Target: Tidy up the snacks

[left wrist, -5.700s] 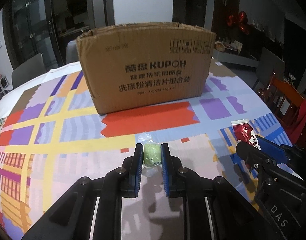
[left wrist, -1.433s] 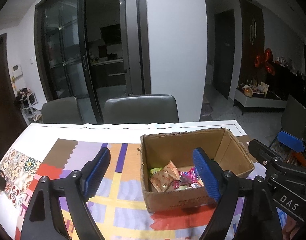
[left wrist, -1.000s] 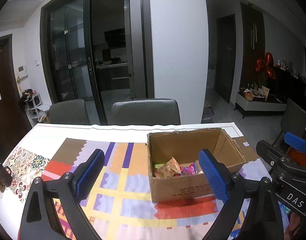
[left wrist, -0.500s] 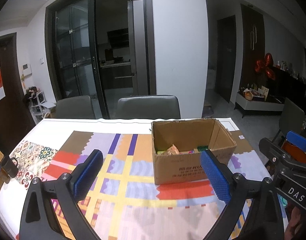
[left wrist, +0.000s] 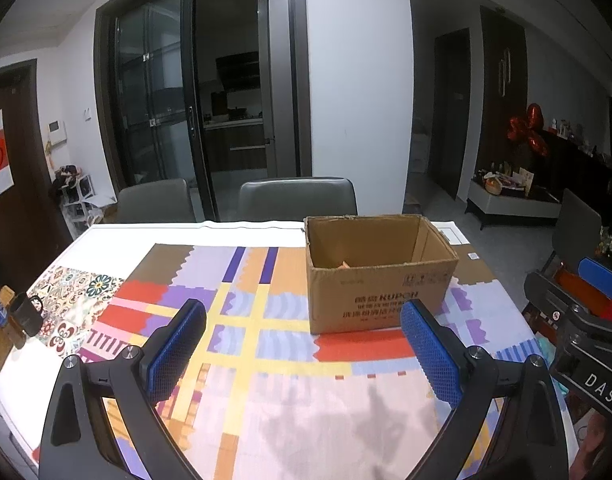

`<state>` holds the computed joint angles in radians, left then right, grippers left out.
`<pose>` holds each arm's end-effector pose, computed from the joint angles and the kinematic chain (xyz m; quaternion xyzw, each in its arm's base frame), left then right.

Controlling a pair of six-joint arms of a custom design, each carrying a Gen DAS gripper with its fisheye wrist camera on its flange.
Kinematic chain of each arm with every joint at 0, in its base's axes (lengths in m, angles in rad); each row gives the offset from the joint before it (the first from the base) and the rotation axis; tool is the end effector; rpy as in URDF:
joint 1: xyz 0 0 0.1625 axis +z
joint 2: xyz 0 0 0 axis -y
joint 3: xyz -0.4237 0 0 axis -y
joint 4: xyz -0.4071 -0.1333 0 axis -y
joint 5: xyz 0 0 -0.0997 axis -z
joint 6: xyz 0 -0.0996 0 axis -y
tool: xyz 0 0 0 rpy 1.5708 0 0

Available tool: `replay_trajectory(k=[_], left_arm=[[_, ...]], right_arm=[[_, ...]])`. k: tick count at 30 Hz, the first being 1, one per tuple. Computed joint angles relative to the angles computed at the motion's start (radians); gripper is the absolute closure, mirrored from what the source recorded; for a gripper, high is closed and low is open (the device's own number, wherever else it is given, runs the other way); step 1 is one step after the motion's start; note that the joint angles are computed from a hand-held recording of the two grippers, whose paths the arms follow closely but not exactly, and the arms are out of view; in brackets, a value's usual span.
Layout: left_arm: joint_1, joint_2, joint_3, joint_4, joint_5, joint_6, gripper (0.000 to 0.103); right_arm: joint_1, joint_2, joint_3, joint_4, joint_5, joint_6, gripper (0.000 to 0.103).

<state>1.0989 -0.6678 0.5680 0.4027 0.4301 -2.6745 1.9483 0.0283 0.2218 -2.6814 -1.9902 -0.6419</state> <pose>-0.1405 -0.7677 0.3579 0.0216 0.7495 -0.4996 0.4338 0.4371 -0.8507 0.0660 0.3579 -0.8183 0.3795 0.2413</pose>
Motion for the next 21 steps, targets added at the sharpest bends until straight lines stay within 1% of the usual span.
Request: replay_trajectory(k=[3, 5, 13, 18, 21], left_arm=[[-0.011, -0.036, 0.078, -0.028, -0.009, -0.011, 0.004], [-0.018, -0.059, 0.126, -0.041, -0.015, -0.019, 0.003], [-0.048, -0.129, 0.294, -0.051, -0.035, -0.101, 0.003], [-0.07, -0.175, 0.403, -0.063, -0.063, -0.151, 0.003], [-0.079, -0.191, 0.445, -0.045, -0.075, -0.197, 0.003]], right_arm=[[0.0, -0.099, 0.197, -0.097, 0.0, 0.005, 0.021], [-0.001, -0.154, 0.305, -0.148, 0.0, 0.011, 0.021], [0.001, -0.296, 0.587, -0.282, -0.011, 0.015, 0.021], [-0.002, -0.363, 0.72, -0.338, -0.021, 0.026, 0.021], [-0.004, -0.4, 0.789, -0.362, -0.023, 0.034, 0.021]])
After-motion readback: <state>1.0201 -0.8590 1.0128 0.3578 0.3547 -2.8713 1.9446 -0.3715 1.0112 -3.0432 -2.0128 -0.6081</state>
